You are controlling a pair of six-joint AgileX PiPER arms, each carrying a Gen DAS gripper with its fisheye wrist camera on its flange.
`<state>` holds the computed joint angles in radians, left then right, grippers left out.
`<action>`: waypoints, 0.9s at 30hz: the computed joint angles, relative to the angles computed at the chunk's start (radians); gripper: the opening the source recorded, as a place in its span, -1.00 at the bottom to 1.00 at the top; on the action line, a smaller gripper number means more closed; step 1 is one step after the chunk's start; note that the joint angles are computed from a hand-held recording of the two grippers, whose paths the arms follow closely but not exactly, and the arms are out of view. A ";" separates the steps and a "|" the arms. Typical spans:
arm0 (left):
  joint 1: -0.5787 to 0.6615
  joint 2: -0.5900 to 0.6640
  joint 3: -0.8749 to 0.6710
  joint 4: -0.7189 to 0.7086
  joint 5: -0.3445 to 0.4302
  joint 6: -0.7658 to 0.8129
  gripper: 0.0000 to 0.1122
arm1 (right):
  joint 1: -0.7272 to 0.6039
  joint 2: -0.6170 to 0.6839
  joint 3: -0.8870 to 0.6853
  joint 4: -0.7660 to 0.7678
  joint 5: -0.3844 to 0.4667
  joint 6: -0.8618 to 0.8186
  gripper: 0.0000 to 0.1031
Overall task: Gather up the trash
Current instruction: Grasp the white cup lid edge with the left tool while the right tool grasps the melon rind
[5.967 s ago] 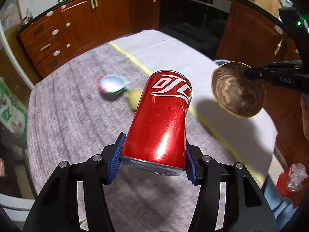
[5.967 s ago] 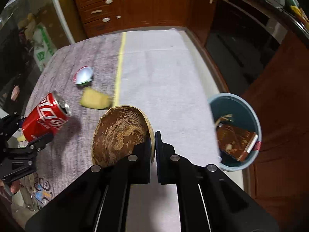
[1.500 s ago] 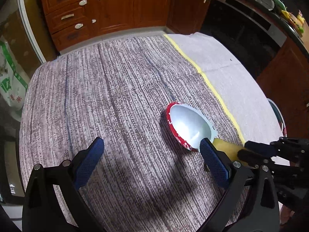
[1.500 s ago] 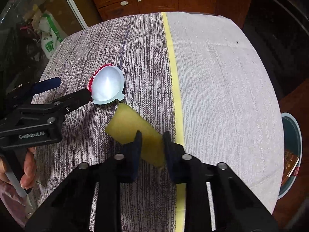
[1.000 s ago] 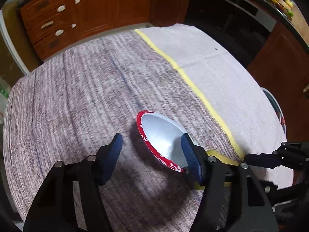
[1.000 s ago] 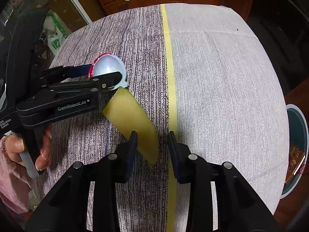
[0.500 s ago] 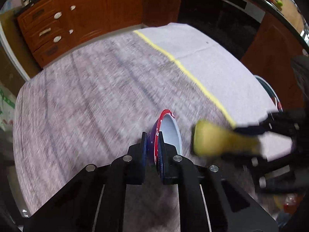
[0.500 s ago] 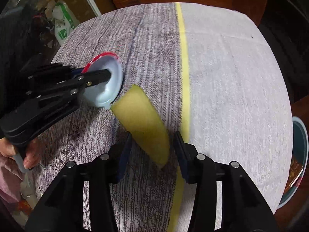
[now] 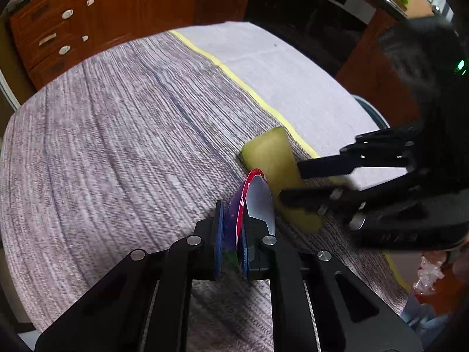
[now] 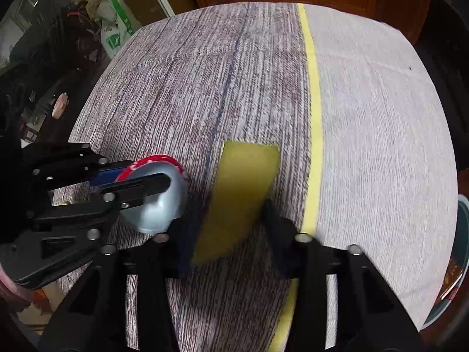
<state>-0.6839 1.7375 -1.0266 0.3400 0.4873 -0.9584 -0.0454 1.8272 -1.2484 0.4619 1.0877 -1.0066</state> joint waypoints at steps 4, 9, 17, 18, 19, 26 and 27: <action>0.000 0.004 0.010 0.027 0.000 -0.041 -0.80 | -0.011 0.030 -0.058 0.007 0.055 0.035 -0.55; 0.030 -0.020 0.057 -0.006 -0.034 -0.028 -0.79 | 0.035 0.050 -0.070 0.006 0.030 0.057 -0.47; 0.050 -0.031 0.082 0.030 -0.057 -0.051 -0.74 | 0.095 0.042 -0.036 0.031 -0.063 0.005 -0.26; 0.050 -0.033 0.082 0.026 -0.052 -0.048 -0.74 | 0.102 0.037 -0.024 0.037 -0.084 -0.016 -0.23; 0.050 -0.036 0.082 0.034 -0.040 -0.059 -0.74 | 0.107 0.029 -0.010 0.036 -0.101 -0.024 -0.21; 0.041 -0.111 0.162 0.116 0.007 -0.193 -0.76 | 0.151 -0.035 0.071 0.013 -0.142 -0.029 -0.26; 0.040 -0.125 0.179 0.118 0.008 -0.203 -0.76 | 0.153 -0.055 0.087 0.019 -0.145 -0.041 -0.36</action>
